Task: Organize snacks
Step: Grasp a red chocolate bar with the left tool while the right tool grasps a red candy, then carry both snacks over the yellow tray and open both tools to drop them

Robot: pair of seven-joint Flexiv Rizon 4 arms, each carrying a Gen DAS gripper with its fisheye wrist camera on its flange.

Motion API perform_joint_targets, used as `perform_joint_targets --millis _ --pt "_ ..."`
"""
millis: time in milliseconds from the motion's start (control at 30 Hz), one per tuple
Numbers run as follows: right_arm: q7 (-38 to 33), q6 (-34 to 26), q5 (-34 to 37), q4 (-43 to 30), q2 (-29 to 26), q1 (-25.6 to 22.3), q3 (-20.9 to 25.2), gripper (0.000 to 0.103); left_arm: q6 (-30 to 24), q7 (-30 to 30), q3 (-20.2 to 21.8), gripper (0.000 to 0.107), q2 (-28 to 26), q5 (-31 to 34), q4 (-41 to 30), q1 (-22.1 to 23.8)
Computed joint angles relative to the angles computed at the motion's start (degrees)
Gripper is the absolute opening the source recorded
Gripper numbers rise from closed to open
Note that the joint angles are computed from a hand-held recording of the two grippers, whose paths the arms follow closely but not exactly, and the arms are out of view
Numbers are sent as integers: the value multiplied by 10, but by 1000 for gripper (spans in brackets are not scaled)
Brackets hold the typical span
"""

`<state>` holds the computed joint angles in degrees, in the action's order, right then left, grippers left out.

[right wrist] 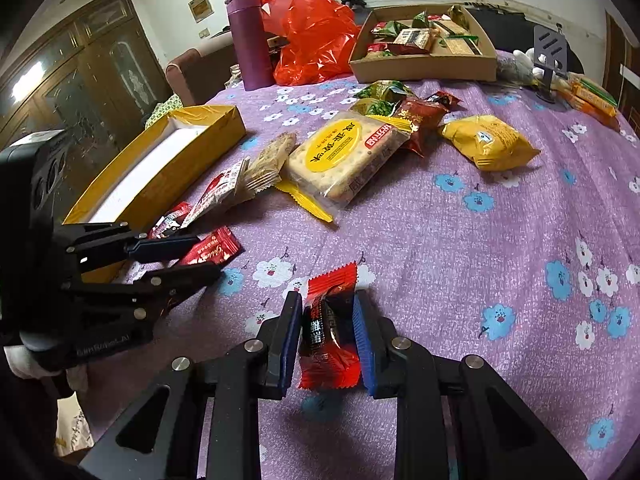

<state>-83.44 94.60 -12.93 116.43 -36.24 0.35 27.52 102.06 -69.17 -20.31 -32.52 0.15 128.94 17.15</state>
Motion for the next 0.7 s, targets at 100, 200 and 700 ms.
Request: perform_joint_targets --millis 100,200,700 --pt "2 7 0 5 4 13 -14 26 9 -16 -22 24 0 0 10 21" --pt "1 10 -2 12 8 9 -9 24 19 -34 -65 24 -4 13 25 70" --pt "5 22 -30 35 27 -23 56 22 148 -207 -220 24 23 171 138 353"
